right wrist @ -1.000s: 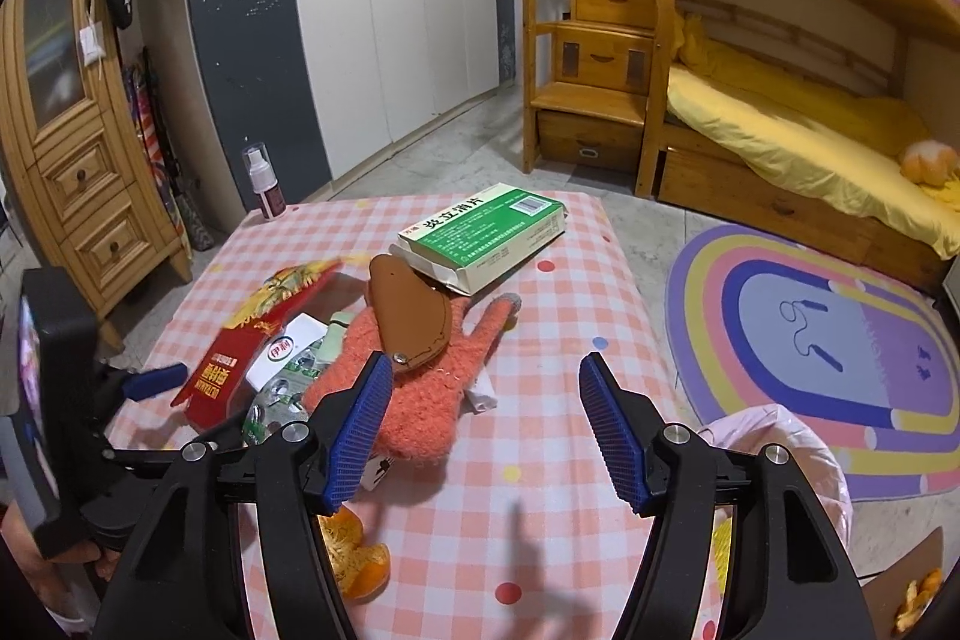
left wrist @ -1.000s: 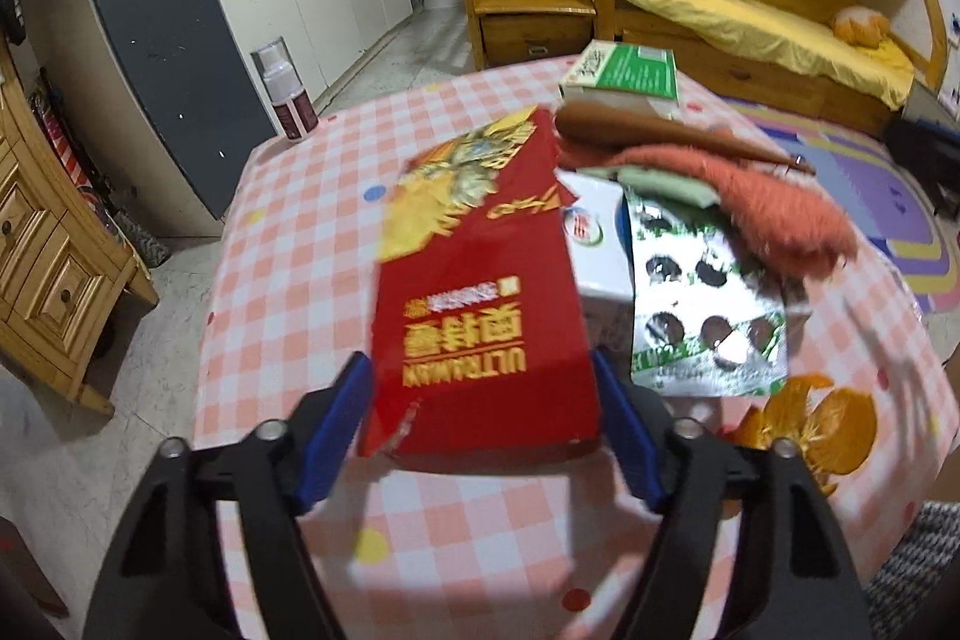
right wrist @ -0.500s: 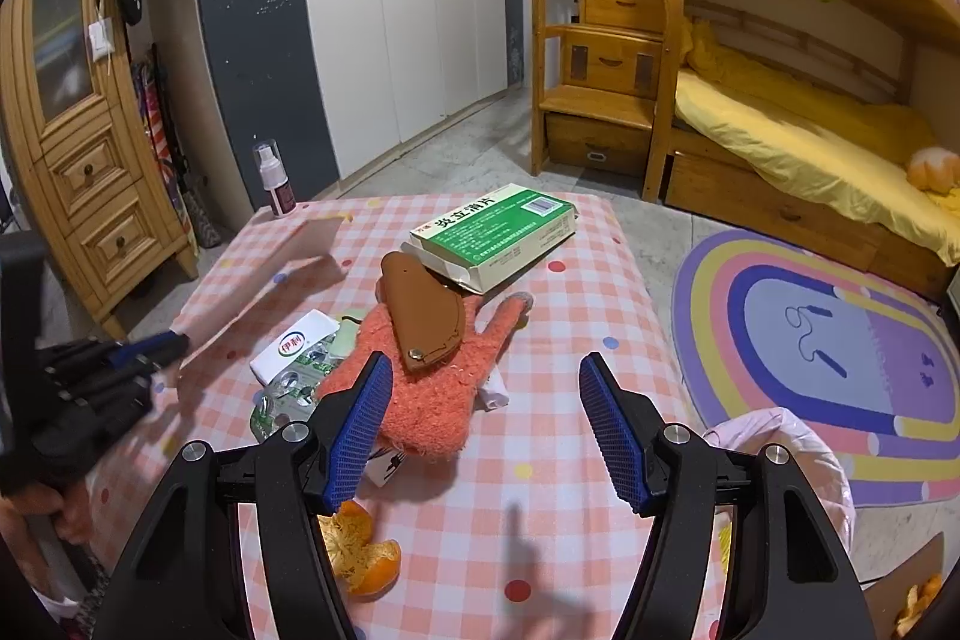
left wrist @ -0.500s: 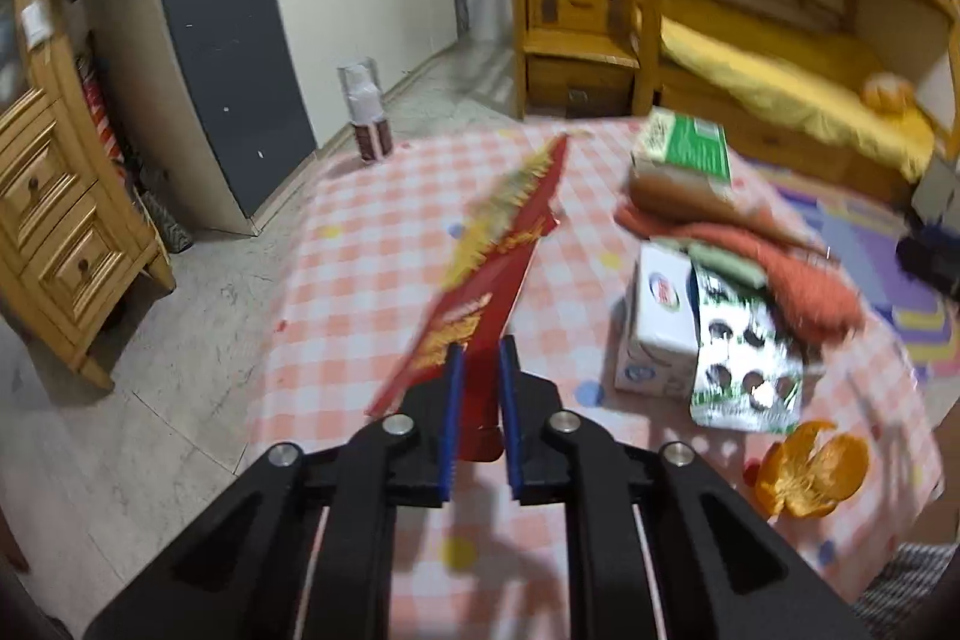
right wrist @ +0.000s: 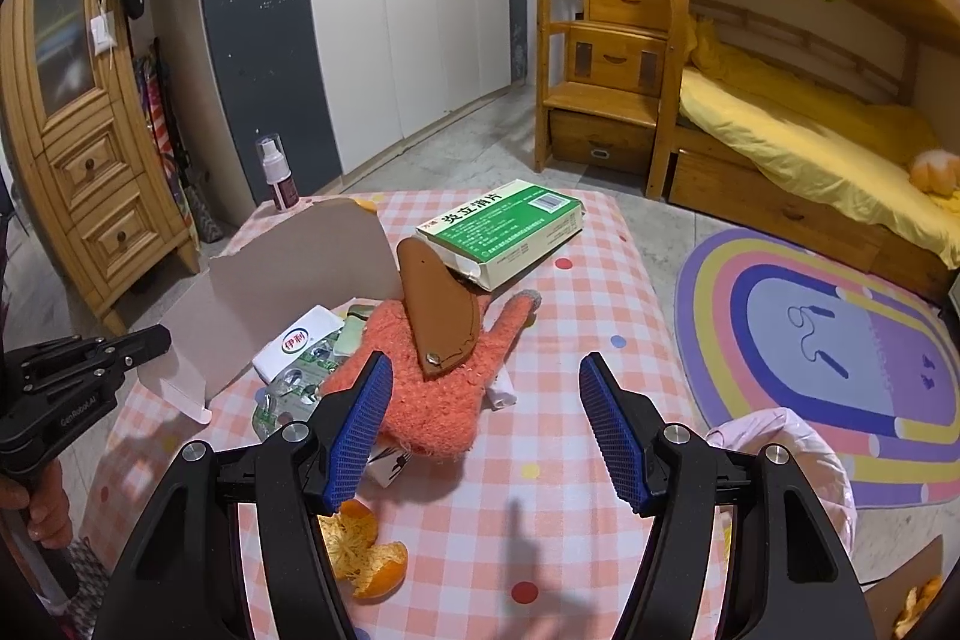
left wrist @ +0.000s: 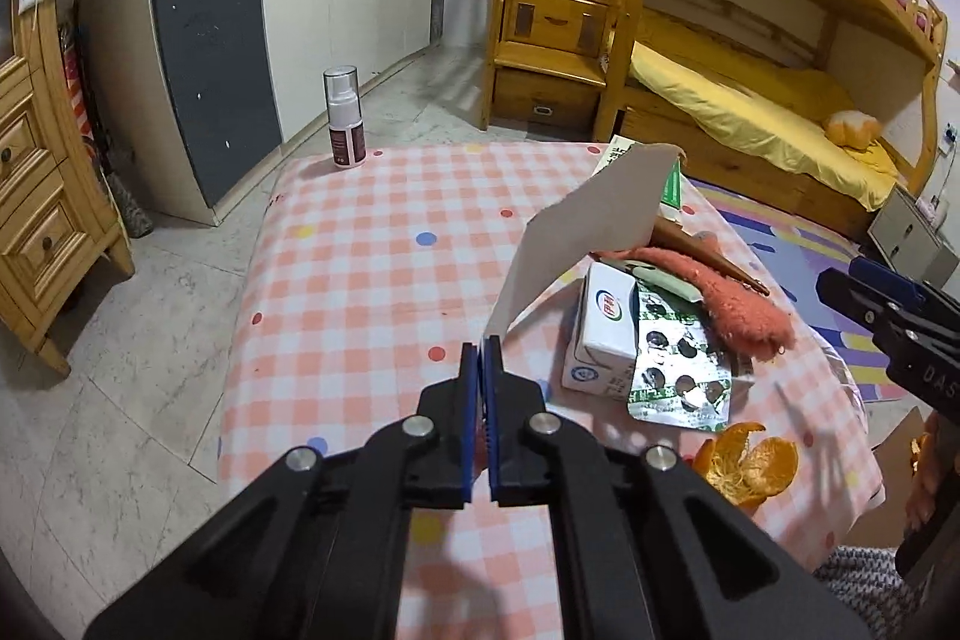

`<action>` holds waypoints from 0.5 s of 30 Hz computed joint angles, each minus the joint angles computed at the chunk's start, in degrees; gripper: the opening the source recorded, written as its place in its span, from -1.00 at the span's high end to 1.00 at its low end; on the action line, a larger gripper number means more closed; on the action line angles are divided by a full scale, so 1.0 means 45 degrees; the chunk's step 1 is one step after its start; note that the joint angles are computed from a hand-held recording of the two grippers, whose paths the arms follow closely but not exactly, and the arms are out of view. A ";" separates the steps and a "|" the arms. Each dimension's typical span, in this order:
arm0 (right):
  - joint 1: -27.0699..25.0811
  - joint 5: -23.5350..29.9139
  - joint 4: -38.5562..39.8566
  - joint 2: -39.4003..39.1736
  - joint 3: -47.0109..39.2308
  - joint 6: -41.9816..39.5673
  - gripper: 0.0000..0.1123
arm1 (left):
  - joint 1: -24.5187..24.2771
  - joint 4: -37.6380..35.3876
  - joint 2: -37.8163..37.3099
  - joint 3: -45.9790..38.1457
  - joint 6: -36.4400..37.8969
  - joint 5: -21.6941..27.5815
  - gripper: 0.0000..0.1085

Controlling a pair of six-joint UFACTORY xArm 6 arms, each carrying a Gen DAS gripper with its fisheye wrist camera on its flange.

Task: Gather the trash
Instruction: 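Lift the flattened red box with the left gripper toward the bin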

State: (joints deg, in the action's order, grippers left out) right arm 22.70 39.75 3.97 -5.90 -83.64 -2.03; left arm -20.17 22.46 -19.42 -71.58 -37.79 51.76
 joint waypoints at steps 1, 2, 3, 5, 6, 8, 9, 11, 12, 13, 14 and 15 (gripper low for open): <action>0.0005 0.0010 -0.0003 -0.0001 0.0003 0.0015 -0.16 | -0.0005 0.0050 0.0036 -0.0022 0.0040 -0.0010 0.92; 0.0008 0.0009 -0.0008 -0.0005 0.0005 0.0026 -0.16 | 0.0003 0.0056 0.0081 -0.0042 0.0066 -0.0053 0.90; 0.0010 -0.0016 -0.0009 -0.0030 0.0045 0.0027 -0.16 | 0.0016 0.0040 0.0113 -0.0049 0.0098 -0.0088 0.86; 0.0017 -0.0035 -0.0030 -0.0069 0.0110 0.0041 -0.16 | 0.0020 0.0015 0.0234 -0.0142 0.0267 -0.0123 0.78; 0.0017 -0.0035 -0.0030 -0.0069 0.0110 0.0041 -0.16 | -0.0013 0.0085 0.0321 -0.0201 0.0323 -0.0105 0.69; -0.0007 0.0017 -0.0034 -0.0061 0.0094 0.0093 -0.16 | -0.0028 -0.0098 0.0587 -0.0407 0.0536 0.0099 0.54; -0.0014 -0.0027 -0.0014 -0.0106 0.0188 0.0107 -0.16 | 0.0013 -0.0281 0.0770 -0.0526 0.0680 0.0192 0.53; -0.0020 -0.0011 0.0030 -0.0103 0.0190 0.0180 -0.16 | 0.0011 -0.0305 0.1103 -0.0804 0.0809 0.0360 0.52; -0.0023 -0.0030 0.0066 -0.0139 0.0248 0.0188 -0.16 | 0.0015 -0.0232 0.1270 -0.0956 0.0823 0.0441 0.53; -0.0058 -0.0044 0.0145 -0.0162 0.0296 0.0122 -0.16 | 0.0031 -0.0140 0.1499 -0.1161 0.0811 0.0533 0.53; -0.0036 -0.0036 0.0137 -0.0166 0.0309 0.0129 -0.16 | 0.0043 -0.0154 0.1581 -0.1223 0.0817 0.0556 0.53; -0.0059 -0.0025 0.0176 -0.0190 0.0353 0.0055 -0.16 | 0.0057 -0.0233 0.1666 -0.1286 0.0846 0.0590 0.53</action>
State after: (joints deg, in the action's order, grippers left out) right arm 22.43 39.64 4.77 -6.75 -82.06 -1.78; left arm -19.91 21.41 -11.92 -77.37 -33.99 54.41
